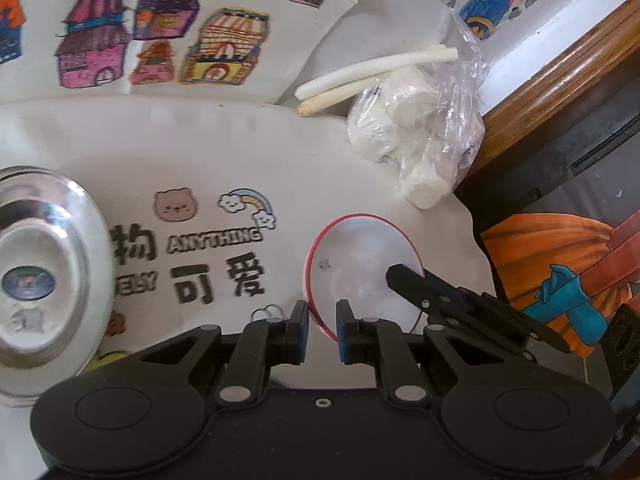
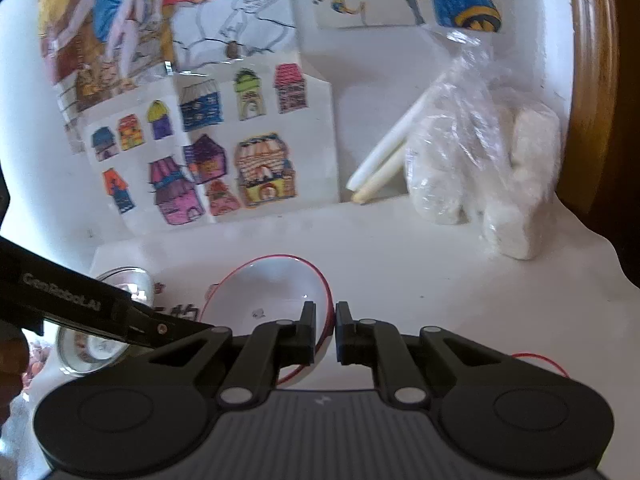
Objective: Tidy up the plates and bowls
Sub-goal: 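Lift the white bowl with both grippers and carry it over the steel bowl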
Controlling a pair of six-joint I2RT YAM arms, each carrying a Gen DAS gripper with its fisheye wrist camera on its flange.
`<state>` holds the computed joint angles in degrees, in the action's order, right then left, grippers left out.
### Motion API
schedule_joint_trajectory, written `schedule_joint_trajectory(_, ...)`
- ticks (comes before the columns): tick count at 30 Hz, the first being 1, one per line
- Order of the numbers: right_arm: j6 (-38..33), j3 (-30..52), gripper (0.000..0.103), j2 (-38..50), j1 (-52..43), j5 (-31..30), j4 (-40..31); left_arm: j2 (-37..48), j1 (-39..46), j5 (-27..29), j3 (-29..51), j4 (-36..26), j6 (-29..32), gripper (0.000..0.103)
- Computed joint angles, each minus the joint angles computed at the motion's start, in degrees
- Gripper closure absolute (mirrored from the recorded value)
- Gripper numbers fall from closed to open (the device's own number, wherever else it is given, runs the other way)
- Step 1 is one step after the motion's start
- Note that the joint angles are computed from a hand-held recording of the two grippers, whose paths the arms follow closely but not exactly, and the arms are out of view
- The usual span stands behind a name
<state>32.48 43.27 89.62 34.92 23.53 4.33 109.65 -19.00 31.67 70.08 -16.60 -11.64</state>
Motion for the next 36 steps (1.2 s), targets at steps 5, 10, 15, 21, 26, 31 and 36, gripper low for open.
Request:
schedule_joint_trajectory(5,1.3,1.7,0.093,0.2,3.8,2.2,-2.2,-3.5,3.5,3.0,-4.0,0.0,1.8,0.089)
schedule_joint_trajectory(10,3.0,3.2,0.092,0.1,7.5,4.4,-4.8,-6.8,6.1,4.7,-7.3,-0.6,3.9,0.089)
schedule_joint_trajectory(15,5.0,4.0,0.092,-0.3,10.9,6.4,-6.6,-9.2,7.8,5.0,-9.9,-1.6,6.6,0.089)
schedule_joint_trajectory(21,7.2,3.7,0.092,0.4,13.2,6.7,-6.7,-10.6,9.7,6.3,-13.2,-1.4,8.0,0.089)
schedule_joint_trajectory(26,9.2,3.6,0.092,0.9,15.4,7.7,-7.3,-11.9,11.1,7.2,-15.5,-1.8,9.7,0.089)
schedule_joint_trajectory(31,10.7,4.0,0.092,1.2,17.5,8.3,-8.5,-12.7,12.4,7.5,-18.0,-1.4,11.6,0.089)
schedule_joint_trajectory(36,12.4,5.0,0.091,2.7,19.4,9.1,-10.0,-12.8,12.8,6.7,-19.4,-1.1,12.6,0.089)
